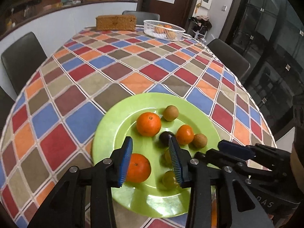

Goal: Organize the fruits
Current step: 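Withdraw both tools from the plate toward the last tangerine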

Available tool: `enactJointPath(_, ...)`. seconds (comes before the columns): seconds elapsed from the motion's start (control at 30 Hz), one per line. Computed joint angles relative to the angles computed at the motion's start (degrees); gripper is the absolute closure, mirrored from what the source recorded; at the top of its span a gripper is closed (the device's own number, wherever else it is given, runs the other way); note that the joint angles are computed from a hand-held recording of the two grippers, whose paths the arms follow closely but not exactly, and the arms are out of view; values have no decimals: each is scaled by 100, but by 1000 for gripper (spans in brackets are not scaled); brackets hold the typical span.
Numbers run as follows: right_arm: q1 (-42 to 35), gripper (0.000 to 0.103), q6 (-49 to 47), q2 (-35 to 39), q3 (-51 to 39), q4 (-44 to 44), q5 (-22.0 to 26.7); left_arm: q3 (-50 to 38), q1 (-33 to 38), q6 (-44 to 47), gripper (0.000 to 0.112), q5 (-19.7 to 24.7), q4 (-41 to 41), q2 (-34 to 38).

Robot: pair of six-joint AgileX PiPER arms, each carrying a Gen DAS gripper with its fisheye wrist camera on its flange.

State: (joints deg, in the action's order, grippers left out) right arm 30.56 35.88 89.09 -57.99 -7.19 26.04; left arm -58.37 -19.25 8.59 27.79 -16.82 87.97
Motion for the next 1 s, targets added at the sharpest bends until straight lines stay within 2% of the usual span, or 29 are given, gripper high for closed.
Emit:
enactJointPath(0.1, 153, 69, 369, -148, 32, -433, 70, 114, -41, -160, 74, 9, 210, -272)
enactJointPath(0.3, 554, 69, 1095, -633, 144, -1247, 332, 401, -301, -1017, 74, 36, 1171, -963)
enactJointPath(0.63, 1281, 68, 2027, -1364, 307, -2115, 915, 663, -802, -2314, 73, 618, 2427, -1947)
enactJointPath(0.7, 1429, 63, 2205, -1466, 351, -2255, 1024, 759, -924, -2572, 66, 714, 2666, -2144)
enactJointPath(0.83, 1795, 63, 2557, -1657, 439, -2507, 1287, 974, -1177, -3070, 61, 894, 3091, -2511)
enactJointPath(0.9, 1955, 63, 2667, -1706, 465, -2586, 1416, 1101, -1327, -3367, 54, 997, 3327, -2705)
enactJointPath(1.0, 2266, 56, 2967, -1778, 550, -2810, 1641, 1274, -1577, -3885, 50, 1197, 3745, -2935)
